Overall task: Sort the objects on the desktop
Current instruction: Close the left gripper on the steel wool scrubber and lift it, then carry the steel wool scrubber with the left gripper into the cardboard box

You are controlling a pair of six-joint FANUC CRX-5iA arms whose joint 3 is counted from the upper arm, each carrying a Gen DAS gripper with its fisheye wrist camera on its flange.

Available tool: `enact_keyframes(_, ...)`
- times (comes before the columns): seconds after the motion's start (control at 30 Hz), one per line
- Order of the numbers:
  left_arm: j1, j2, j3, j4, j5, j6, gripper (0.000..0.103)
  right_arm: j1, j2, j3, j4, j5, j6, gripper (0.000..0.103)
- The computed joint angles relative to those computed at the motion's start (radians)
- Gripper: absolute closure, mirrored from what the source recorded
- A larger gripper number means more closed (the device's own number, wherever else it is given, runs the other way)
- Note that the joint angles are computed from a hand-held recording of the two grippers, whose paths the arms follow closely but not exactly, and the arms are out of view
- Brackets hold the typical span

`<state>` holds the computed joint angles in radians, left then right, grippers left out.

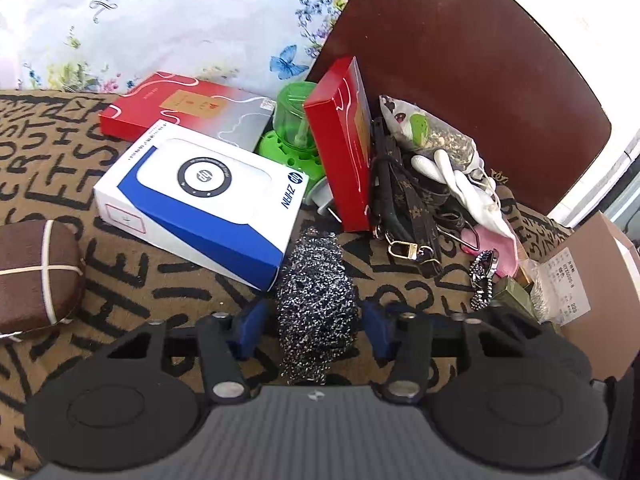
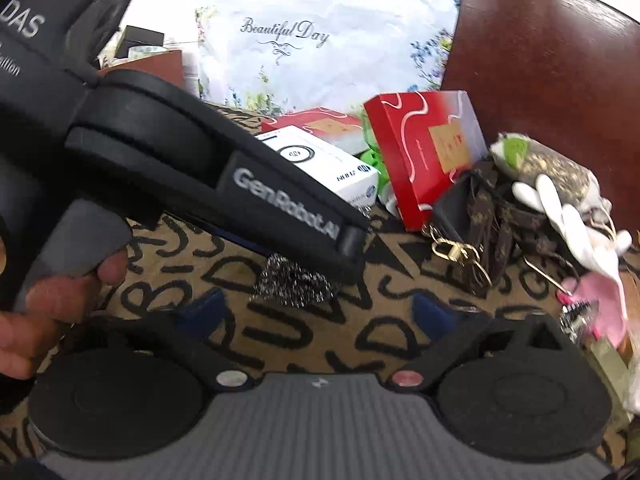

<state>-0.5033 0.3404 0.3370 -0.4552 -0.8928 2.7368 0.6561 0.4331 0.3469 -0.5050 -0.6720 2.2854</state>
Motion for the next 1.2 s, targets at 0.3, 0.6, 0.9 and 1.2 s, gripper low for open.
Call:
enact_keyframes(0.3,-0.001,0.011,0.01,0.006,-0.001,-0.017,0.067,-0.015,0.035,0.047,-0.049,-0.031,0.007,0.057)
enact_keyframes(0.6,-0.042,0.025,0.051,-0.001,-0.057,-0.009,0.069,-0.024,-0.02,-0.009,-0.035,-0.051,0.015,0.066)
enact_keyframes(0.9,-0.125,0.061,0.131,-0.027,-0.138,0.022,0.069,-0.046,-0.122,-0.112,-0.021,-0.075,0.008,0.066)
enact_keyframes(1.2,-0.234,0.113,0.256,-0.105,-0.251,0.062,0.069,-0.081,-0.244,-0.219,-0.026,-0.086,0.002,0.066)
